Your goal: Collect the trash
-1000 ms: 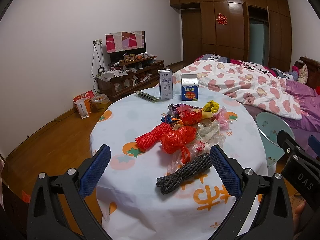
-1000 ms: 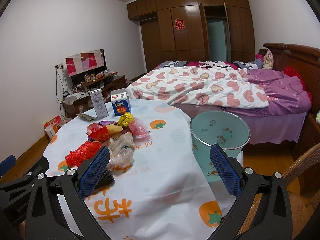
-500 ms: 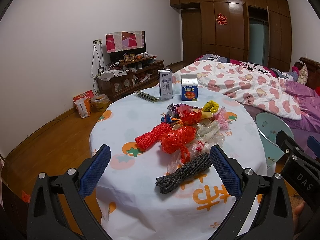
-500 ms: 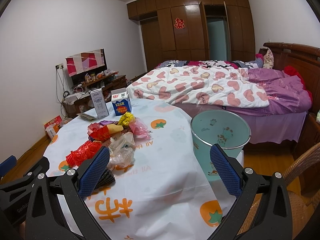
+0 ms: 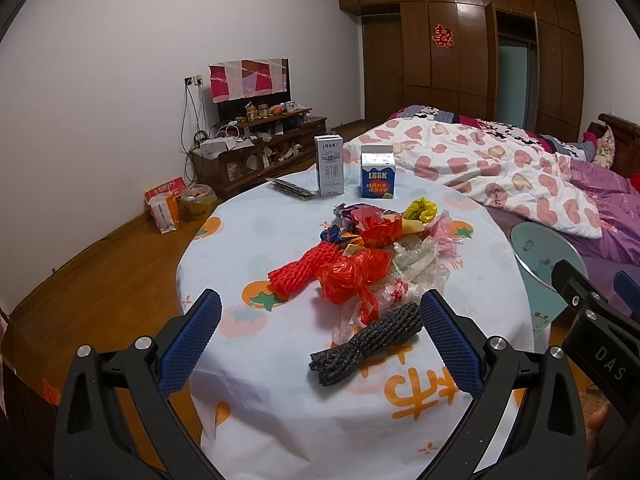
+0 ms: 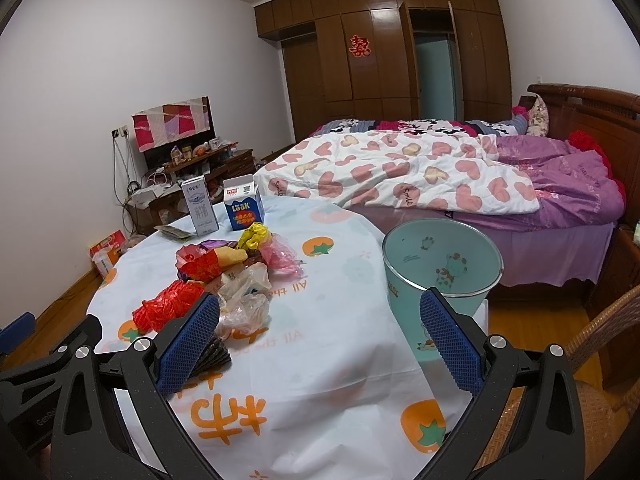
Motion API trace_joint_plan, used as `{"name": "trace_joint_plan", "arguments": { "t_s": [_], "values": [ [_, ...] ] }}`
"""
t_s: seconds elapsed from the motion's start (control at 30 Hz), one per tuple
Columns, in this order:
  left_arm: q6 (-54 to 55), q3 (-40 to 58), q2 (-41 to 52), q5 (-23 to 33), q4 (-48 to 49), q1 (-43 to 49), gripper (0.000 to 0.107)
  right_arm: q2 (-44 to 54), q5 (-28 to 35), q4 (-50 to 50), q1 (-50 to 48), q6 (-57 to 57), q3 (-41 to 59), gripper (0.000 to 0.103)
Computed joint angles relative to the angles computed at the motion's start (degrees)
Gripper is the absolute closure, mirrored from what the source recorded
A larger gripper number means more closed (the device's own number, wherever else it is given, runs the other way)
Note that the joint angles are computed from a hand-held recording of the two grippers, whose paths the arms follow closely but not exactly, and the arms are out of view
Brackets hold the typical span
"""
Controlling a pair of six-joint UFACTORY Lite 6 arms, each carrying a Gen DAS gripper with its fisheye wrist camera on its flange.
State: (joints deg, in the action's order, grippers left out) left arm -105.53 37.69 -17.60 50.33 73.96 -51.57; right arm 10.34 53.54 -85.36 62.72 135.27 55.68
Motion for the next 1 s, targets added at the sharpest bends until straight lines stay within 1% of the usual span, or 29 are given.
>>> {"name": "trace_joint_plan", "arguments": {
  "t_s": [0.1, 0.17, 0.27, 0.3, 0.33, 0.47, 0.57, 0.6, 0.67, 0.73, 0.77, 0.83, 0.9, 0.93, 0.97, 1.0],
  "values": [
    [-0.53, -0.27, 0.43, -0.73, 0.45, 0.37, 0.010, 0.01, 0.03, -0.04, 0.04, 0.21, -0.10, 0.004],
    [-0.63, -0.70, 0.66, -2.22, 1.24, 1.82, 0.010, 0.20, 0.03, 0.02, 0.03, 0.25, -0.04, 0.004],
    [-0.50, -1.61, 0.89, -5.51, 2.47, 5.10, 0.010, 1.23, -0.62, -0.03, -0.47, 0.81, -0.08, 0.004],
    [-0.25, -2.09, 1.66, -8.00, 3.13, 7.62, 0.010, 1.84, -1.17, -0.16, -0.95, 1.27, -0.18, 0.004],
    [0.03, -2.25, 2.00, -9.01, 3.42, 8.78, 0.010, 2.02, -1.78, -0.35, -1.50, 1.30, -0.21, 0.004],
    [-2.58, -4.52, 4.00, -14.65, 9.34, 15.82, 0.010, 3.51, -8.17, -4.00, -5.46, 3.83, -1.13, 0.004],
    [-6.35, -5.61, 6.11, -21.68, 16.51, 23.28, 0.010, 5.88, -14.49, -10.80, -8.07, 8.60, -1.17, 0.005],
    [-9.37, -5.80, 7.55, -24.74, 20.59, 26.63, 0.010, 6.97, -16.34, -12.17, -8.84, 8.91, -0.45, 0.005],
    [-14.31, -5.92, 9.54, -28.40, 27.04, 31.15, 0.010, 9.47, -20.19, -15.85, -9.99, 10.43, 1.21, 0.005],
    [-16.95, -5.64, 10.97, -30.38, 30.97, 34.03, 0.010, 11.34, -23.60, -19.36, -10.95, 12.22, 2.79, 0.005],
    [-18.54, -5.51, 11.64, -31.13, 33.24, 35.37, 0.010, 12.91, -26.28, -23.13, -11.85, 15.06, 4.36, 0.005],
    [-21.96, -5.58, 12.77, -31.52, 37.75, 37.78, 0.010, 15.67, -29.75, -27.34, -12.86, 17.49, 7.94, 0.005],
    [-25.71, -5.88, 13.24, -31.58, 42.56, 40.08, 0.010, 19.46, -33.10, -26.21, -13.43, 14.93, 13.11, 0.005],
    [-27.52, -5.98, 13.30, -31.84, 44.74, 40.95, 0.010, 21.66, -34.73, -24.99, -13.75, 13.29, 15.90, 0.007],
    [-28.62, -6.00, 13.24, -32.26, 46.22, 41.72, 0.010, 23.24, -35.79, -23.29, -14.16, 11.15, 17.95, 0.013],
    [-29.45, -6.13, 13.01, -32.69, 47.56, 42.68, 0.010, 25.19, -37.02, -20.79, -14.50, 8.47, 20.41, 0.016]
  ]
}}
